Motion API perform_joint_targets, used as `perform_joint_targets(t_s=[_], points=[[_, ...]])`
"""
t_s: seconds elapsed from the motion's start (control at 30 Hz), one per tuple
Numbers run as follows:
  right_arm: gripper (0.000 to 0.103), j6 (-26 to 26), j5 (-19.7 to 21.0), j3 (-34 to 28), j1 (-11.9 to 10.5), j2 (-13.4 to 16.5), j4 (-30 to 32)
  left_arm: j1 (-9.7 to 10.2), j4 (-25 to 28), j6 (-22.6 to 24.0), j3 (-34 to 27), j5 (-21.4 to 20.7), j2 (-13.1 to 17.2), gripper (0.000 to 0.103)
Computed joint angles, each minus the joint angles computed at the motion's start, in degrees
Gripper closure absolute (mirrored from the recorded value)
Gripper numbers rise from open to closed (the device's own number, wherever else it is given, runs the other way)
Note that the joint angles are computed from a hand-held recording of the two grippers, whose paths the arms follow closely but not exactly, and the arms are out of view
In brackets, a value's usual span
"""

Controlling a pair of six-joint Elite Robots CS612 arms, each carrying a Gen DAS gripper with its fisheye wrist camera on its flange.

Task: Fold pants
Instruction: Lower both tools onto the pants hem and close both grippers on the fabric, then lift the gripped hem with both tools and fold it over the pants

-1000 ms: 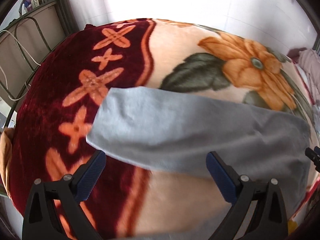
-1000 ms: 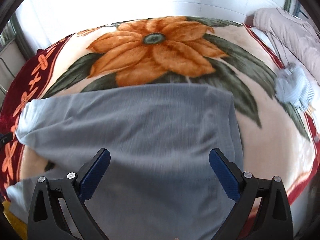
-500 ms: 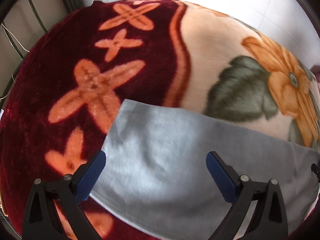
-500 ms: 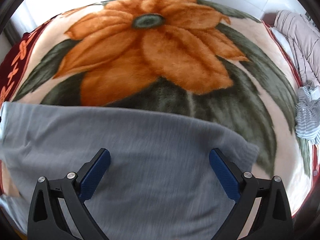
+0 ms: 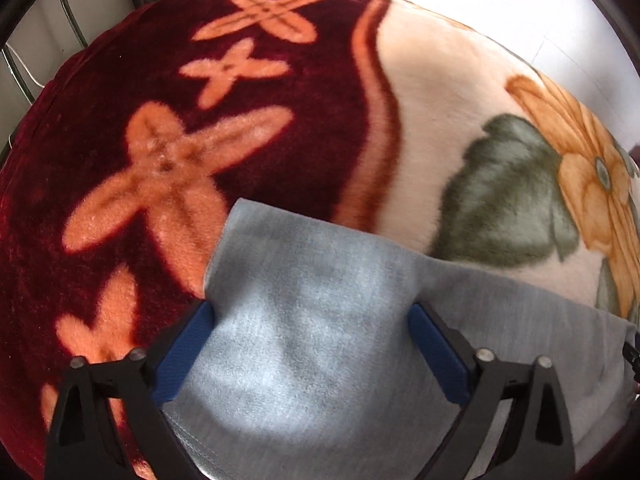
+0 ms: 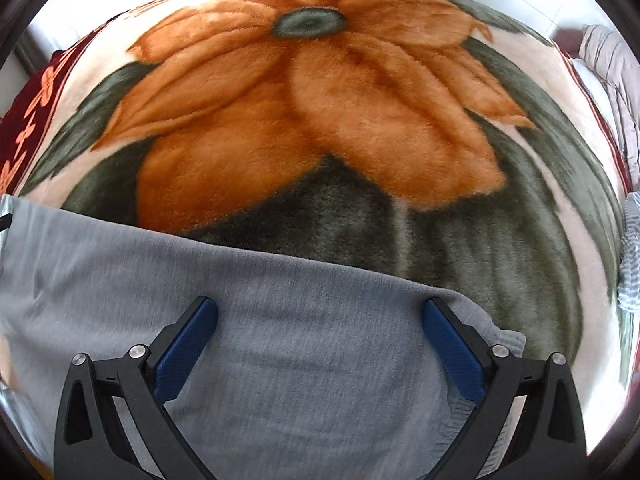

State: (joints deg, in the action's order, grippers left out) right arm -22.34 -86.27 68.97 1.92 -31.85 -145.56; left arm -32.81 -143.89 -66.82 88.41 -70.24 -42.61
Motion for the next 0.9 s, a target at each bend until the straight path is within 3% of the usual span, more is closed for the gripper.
perform_joint_targets(t_s=[0.07,0.17,0.23,0.27,0.3,0.33,0.67,0.9], points=[[0.010,-0.84,0.42,0.20,-0.04,-0.23,-0.02,-0.25,-0.64,0.69,0.05,0.13,-0.20,0.019],[0.034,-3.58,1.02,1.00,0.19,-0.97,-0.42,-0.72,-1.84,2.57,-0.35,-0.15,-0.33,0.053],[0.058,-5.24,0.53,1.39,0.33,-1.47,-0.32,-0.73,-3.00,3.88,-0.84,-0.91,-0.18,0.086],[0.066,-5.77,0.36,1.36,0.50,-1.50,-0.40,-0.70,-4.26,4.20,-0.79,-1.62,-0.14,0.090],[0.086,-5.94,-0.34,1.46,0.72,-1.57,-1.19,-0.68,-5.54,4.01,-0.69,-2.27,-0.20,0.091],[0.096,-5.81,-0.35,1.38,0.79,-1.65,-1.46,-0.77,-6.36,3.71,-0.29,-2.06,-0.37,0.092],[0.097,3.92,6.41,-2.33,-0.42,-1.04,-5.33,-0.72,-13.53,3.76,0.46,5.18,-2.85,0.093],[0.097,2.34,8.88,4.01,-0.87,-4.17,-13.24,-2.56,-17.21,7.50,4.04,8.38,-6.26,0.093]])
